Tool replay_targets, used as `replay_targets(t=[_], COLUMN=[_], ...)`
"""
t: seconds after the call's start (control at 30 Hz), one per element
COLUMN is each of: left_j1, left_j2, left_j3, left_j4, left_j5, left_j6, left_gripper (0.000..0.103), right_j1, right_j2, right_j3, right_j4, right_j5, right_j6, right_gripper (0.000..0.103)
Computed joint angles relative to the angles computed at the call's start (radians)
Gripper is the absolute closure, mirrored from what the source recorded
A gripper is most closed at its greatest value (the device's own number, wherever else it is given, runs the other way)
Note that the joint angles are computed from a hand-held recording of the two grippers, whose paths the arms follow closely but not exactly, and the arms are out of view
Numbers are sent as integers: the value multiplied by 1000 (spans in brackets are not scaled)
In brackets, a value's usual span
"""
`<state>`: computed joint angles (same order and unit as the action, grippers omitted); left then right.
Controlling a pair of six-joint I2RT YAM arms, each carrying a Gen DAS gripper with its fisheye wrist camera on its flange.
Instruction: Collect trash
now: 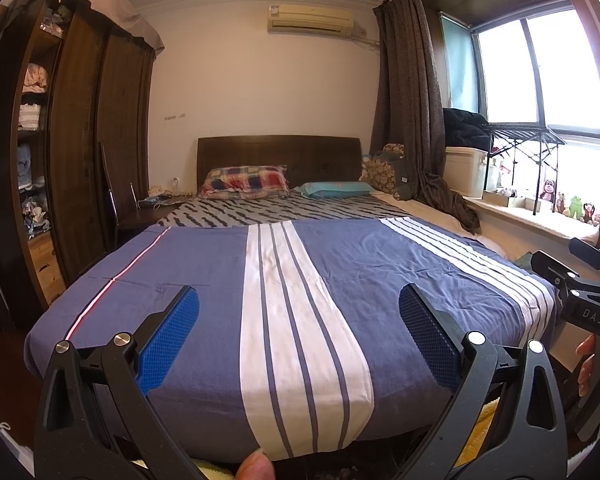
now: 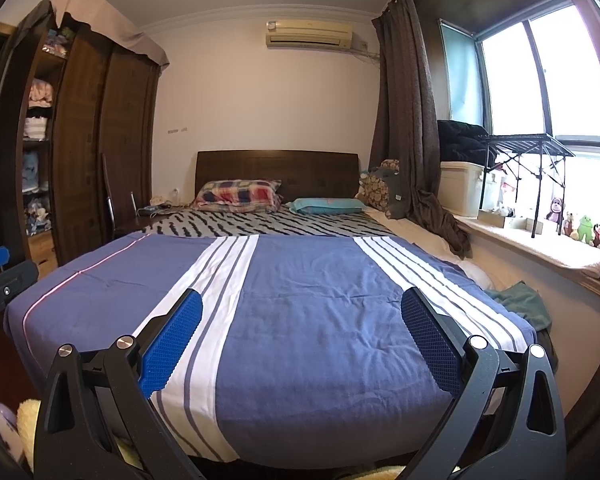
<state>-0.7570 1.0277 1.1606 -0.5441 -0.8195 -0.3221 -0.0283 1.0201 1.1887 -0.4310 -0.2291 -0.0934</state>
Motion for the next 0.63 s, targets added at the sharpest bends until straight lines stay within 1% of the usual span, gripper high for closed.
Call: replay_targets(t=[0.1,0.27,0.47,0.53,0.63], left_j1=[1,12,35,49,87], left_j2=[3,-12,-6,-5,4], left_j3=[-4,-30,-21,-27,-26], left_j4=[-1,16,-5,9,22], left_j5=[-9,16,32,46,94], left_j6=[4,5,-20,-8,5], left_gripper=[8,8,8,8,8], right_j1=[-4,-17,-20,-21,-18], right_j2=[12,24,28,39,59], right_j3=[8,18,16,22,35], right_j4=[-4,-13,-5,-2,1], right_j5=[-7,-17,-15,-14,-10], right_j6=[4,8,11,13,13], right_gripper=[3,3,3,3,3])
